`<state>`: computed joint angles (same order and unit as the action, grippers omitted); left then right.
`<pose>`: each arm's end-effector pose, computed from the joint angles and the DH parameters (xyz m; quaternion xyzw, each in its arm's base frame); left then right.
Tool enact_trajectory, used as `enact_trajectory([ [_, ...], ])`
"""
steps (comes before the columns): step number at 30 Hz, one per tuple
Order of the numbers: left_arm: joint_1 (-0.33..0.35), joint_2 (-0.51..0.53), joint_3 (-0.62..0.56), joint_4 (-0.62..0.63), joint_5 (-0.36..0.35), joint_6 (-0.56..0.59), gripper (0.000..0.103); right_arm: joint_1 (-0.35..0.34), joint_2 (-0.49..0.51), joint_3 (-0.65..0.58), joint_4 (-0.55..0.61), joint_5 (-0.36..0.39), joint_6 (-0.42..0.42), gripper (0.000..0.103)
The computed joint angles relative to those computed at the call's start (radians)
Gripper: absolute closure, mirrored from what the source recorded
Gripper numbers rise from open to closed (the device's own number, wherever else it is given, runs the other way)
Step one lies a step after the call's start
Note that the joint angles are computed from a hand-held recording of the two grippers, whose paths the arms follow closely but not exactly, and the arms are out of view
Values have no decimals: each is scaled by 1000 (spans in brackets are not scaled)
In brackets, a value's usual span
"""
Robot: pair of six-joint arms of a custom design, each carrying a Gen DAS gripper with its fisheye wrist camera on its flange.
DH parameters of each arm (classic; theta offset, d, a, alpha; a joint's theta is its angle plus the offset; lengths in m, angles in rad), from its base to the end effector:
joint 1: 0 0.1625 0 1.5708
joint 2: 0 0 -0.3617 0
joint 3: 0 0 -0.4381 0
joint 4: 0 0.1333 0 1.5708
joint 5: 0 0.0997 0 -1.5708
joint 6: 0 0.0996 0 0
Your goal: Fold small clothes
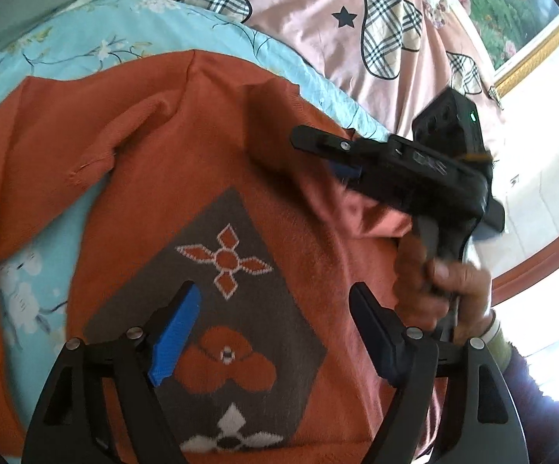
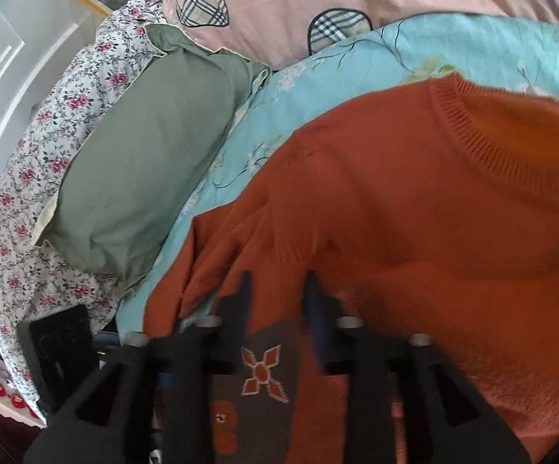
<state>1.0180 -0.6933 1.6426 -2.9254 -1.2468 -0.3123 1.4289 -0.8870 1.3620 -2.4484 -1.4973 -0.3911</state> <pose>-0.2072 -0.6502 -0.0100 0.0837 0.9636 -0.2466 0.0602 0.0333 -0.7611 0.1902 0.1290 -0.9706 0.2022 0.0179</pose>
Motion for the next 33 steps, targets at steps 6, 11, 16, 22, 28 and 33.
enact_trajectory([
  [6, 41, 107, -169, 50, -24, 34, 22, -26, -145, 162, -121, 27, -5, 55],
  [11, 79, 170, -281, 90, -22, -4, 22, -71, -339, 359, -286, 15, 15, 54],
  [16, 101, 194, -313, 51, -36, -10, 23, -134, -505, 518, -480, -46, 64, 45],
  [22, 83, 274, -449, 180, -37, 123, 97, -160, -550, 538, -522, -261, 123, 45],
  [28, 20, 191, -375, 16, 14, 250, 97, -91, -431, 485, -589, -600, -100, 27],
  [33, 16, 141, -356, -18, 48, 246, 98, -73, -293, 380, -593, -692, -208, 27],
])
